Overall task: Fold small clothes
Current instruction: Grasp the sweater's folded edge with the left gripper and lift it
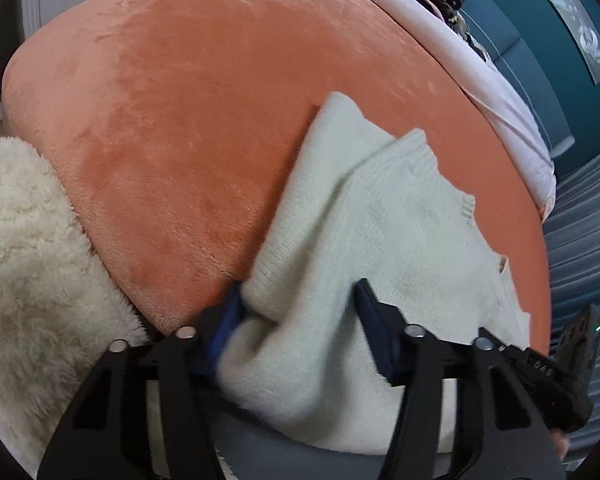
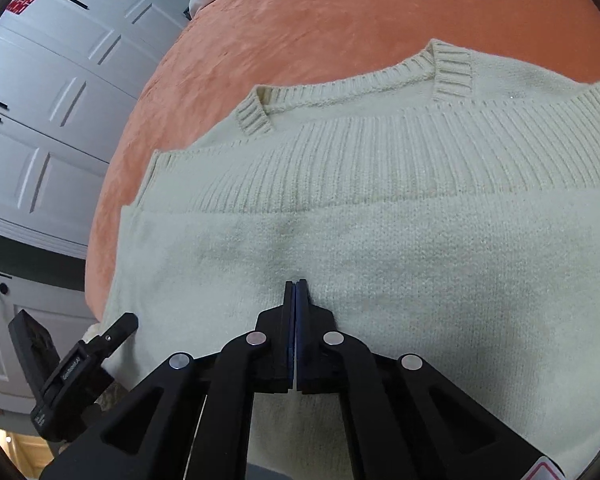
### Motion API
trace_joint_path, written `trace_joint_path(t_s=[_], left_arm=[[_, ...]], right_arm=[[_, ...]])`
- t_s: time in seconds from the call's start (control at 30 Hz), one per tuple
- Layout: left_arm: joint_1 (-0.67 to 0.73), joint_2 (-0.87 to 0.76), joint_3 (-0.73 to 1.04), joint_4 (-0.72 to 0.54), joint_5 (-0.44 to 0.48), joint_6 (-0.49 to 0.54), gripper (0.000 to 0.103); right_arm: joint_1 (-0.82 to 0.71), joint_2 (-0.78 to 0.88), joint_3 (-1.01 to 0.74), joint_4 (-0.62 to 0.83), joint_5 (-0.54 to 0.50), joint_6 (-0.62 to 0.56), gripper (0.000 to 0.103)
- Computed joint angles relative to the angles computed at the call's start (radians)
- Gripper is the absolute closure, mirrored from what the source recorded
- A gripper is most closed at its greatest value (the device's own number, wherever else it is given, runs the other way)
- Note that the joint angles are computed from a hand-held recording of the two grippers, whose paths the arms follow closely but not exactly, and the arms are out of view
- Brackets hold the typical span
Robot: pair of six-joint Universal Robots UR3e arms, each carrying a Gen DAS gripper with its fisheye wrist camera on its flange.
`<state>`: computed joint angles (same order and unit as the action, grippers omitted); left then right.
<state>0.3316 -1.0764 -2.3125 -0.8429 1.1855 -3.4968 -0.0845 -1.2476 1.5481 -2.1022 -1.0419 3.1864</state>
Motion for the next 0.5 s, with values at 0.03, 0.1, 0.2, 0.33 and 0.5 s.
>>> trace_joint_path(t_s=[0.03, 0.1, 0.2, 0.33, 0.5], left_arm=[[0.035, 0.028, 0.004, -0.040, -0.039, 0.015, 0.070], [0.027, 0.054, 0.055, -0.079, -0.057, 0.017, 0.076], [-0.140, -0.010, 0.210, -0.029, 0.016, -0.017, 0.078], [-0.416, -0.205, 0.491, 0.044, 0.100, -0.065, 0.080], [-0.743, -0.521, 0.857, 0.092, 0.190, -0.025, 0.080]], right_arm=[[0.000, -0.005, 0.008, -0.008, 0.000, -0.002, 0.103], [0.011, -0.016, 0.027, -0.037, -0.016, 0.003, 0.103], [0.027, -0.019, 0.050, -0.088, -0.039, 0.001, 0.103], [-0.028, -0.066, 0.125, -0.113, 0.046, -0.003, 0.103], [-0.274, -0.354, 0.339, 0.035, 0.253, -0.122, 0.085]])
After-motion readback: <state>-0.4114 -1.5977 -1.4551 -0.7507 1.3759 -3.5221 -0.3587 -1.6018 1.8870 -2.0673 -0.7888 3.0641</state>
